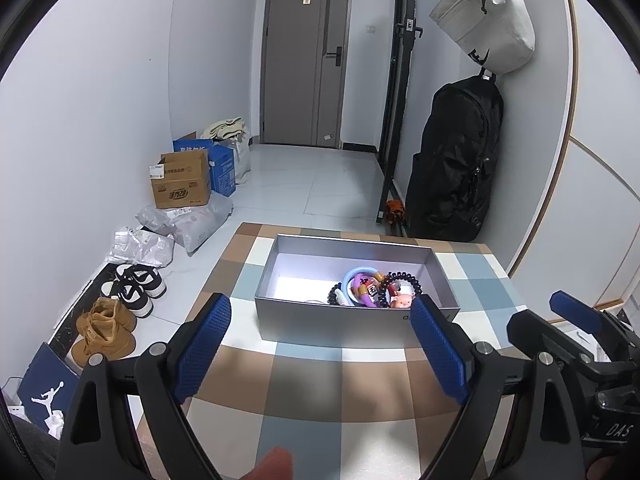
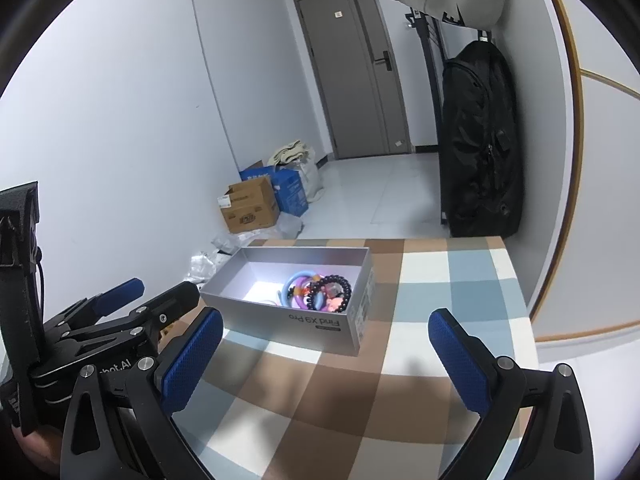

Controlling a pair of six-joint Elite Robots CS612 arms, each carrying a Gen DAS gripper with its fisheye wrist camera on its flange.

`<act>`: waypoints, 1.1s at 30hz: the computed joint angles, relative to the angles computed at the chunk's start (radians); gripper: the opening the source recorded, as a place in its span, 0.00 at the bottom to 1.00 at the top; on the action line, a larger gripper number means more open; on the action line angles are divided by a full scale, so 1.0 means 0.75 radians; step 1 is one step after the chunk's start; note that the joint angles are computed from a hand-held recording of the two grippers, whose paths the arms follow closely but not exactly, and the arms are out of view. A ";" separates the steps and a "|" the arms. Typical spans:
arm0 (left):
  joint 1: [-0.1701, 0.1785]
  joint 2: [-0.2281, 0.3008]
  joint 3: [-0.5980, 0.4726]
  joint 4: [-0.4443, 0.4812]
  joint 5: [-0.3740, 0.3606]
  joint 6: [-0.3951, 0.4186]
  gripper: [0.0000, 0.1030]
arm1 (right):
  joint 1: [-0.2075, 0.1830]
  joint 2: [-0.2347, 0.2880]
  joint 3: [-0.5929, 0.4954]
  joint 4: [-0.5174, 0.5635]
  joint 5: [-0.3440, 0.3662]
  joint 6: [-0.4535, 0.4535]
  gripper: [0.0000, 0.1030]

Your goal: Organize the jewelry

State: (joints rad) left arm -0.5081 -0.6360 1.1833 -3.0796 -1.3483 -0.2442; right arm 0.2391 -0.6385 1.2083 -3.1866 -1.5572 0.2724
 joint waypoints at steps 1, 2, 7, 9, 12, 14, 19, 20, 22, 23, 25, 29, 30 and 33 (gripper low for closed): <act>0.001 0.000 0.000 0.002 -0.003 -0.004 0.86 | 0.000 0.000 0.000 -0.001 -0.003 0.000 1.00; 0.002 -0.001 -0.001 0.003 -0.003 -0.008 0.86 | 0.000 0.000 0.001 -0.004 -0.005 0.000 1.00; 0.005 0.000 0.001 -0.004 -0.011 -0.023 0.86 | 0.000 -0.001 0.003 -0.005 -0.008 0.001 1.00; 0.004 0.000 0.001 -0.004 -0.010 -0.017 0.86 | -0.001 0.000 0.001 -0.003 -0.009 -0.006 1.00; 0.006 -0.001 0.002 -0.002 -0.020 -0.018 0.86 | -0.001 -0.001 0.004 -0.010 -0.012 -0.003 1.00; 0.006 -0.002 0.002 0.002 -0.018 -0.015 0.86 | -0.002 -0.001 0.005 -0.012 -0.014 0.002 1.00; 0.008 -0.003 -0.006 0.040 -0.035 -0.019 0.86 | -0.002 0.000 0.000 -0.004 -0.014 0.001 1.00; 0.007 -0.003 -0.005 0.038 -0.029 -0.019 0.86 | -0.002 -0.001 0.001 -0.003 -0.014 0.001 1.00; 0.006 -0.003 -0.004 0.037 -0.031 -0.017 0.86 | -0.001 0.000 0.000 -0.003 -0.017 -0.002 1.00; 0.006 -0.003 -0.004 0.036 -0.030 -0.016 0.86 | -0.002 0.000 0.000 -0.003 -0.016 0.000 1.00; 0.006 -0.003 -0.002 0.030 -0.032 -0.015 0.86 | -0.002 -0.001 0.000 -0.002 -0.019 -0.002 1.00; 0.005 -0.003 -0.002 0.028 -0.030 -0.011 0.86 | -0.003 -0.001 0.001 -0.003 -0.019 -0.001 1.00; 0.004 -0.003 -0.002 0.028 -0.023 -0.012 0.86 | -0.004 -0.001 0.000 0.001 -0.018 0.001 1.00; 0.003 -0.003 -0.002 0.030 -0.017 -0.014 0.86 | -0.004 -0.002 0.000 0.009 -0.017 0.003 1.00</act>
